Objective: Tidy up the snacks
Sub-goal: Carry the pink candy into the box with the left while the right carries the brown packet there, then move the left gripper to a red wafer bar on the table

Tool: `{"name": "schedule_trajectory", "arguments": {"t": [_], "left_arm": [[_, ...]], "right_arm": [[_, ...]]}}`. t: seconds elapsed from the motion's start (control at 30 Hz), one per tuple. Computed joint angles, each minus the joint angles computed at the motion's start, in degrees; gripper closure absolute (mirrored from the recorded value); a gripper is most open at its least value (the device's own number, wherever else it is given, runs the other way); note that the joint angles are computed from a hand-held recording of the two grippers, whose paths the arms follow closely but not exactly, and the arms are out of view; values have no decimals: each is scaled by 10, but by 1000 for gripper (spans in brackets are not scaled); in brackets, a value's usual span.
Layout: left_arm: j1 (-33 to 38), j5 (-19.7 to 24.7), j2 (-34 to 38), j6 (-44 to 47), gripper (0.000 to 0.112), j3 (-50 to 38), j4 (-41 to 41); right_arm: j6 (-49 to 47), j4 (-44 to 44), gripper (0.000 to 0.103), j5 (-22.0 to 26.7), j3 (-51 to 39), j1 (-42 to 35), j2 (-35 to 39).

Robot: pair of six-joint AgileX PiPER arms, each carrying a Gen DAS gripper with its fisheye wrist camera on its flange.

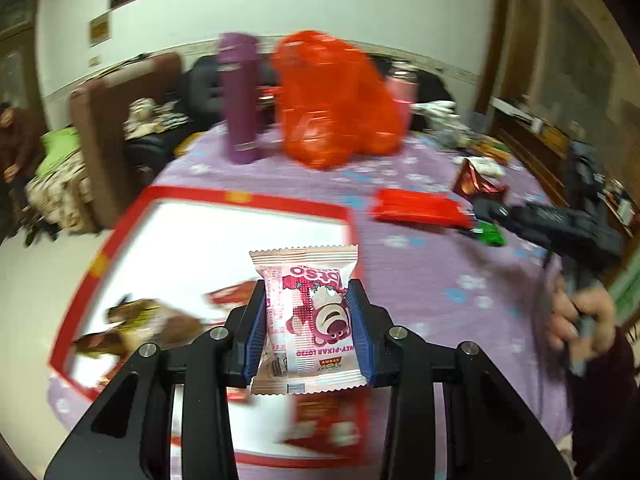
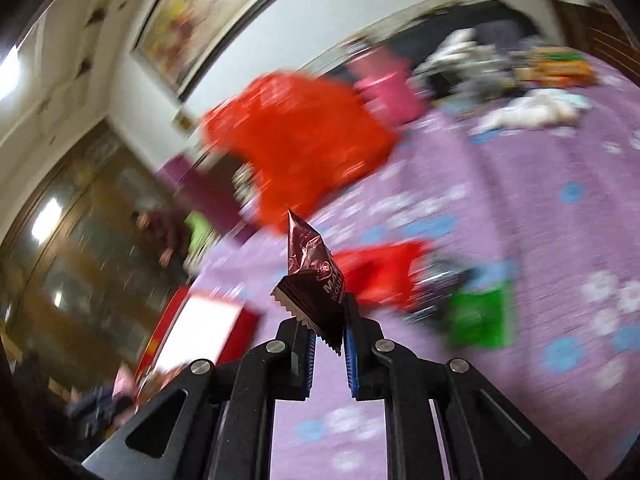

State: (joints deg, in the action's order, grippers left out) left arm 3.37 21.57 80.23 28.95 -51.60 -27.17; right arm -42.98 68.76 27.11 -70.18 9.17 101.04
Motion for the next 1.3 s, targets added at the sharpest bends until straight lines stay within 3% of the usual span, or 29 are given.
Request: {"name": "schedule_trajectory", "arguments": {"t": [0.13, 0.33, 0.43, 0.5, 0.57, 0.67, 0.87, 0.93, 1.03, 1.17, 1.23, 1.3], "left_arm": [[59, -4, 22, 12, 76, 6, -3], [82, -9, 53, -15, 76, 2, 24], [82, -17, 60, -36, 76, 0, 42], [85, -16, 60, -72, 75, -3, 73], [78, -21, 58, -153, 71, -6, 146], [72, -25, 53, -220, 58, -8, 206], [18, -21, 40, -252, 53, -30, 257], [-21, -1, 52, -267, 53, -61, 281], [-81, 29, 80, -284, 49, -115, 305], [-162, 64, 149, -351, 36, -223, 373], [-200, 101, 219, -403, 36, -321, 420], [-217, 152, 301, -411, 36, -436, 404]], "right_arm": [[73, -78, 90, 22, -69, 98, 44], [181, -173, 90, 58, -205, 207, 135], [228, -214, 87, 76, -253, 233, 168], [251, -245, 77, 91, -273, 246, 178], [237, -242, 63, 91, -258, 243, 164], [188, -215, 55, 61, -206, 208, 114], [281, -351, 45, -11, -126, 105, 38], [226, -284, 45, -6, -107, 44, 37], [101, -112, 44, -21, -55, -40, 38], [-14, 109, 44, 43, -16, -137, 56], [-44, 161, 44, 49, 0, -156, 50], [-58, 184, 44, 34, 13, -159, 41]]}}
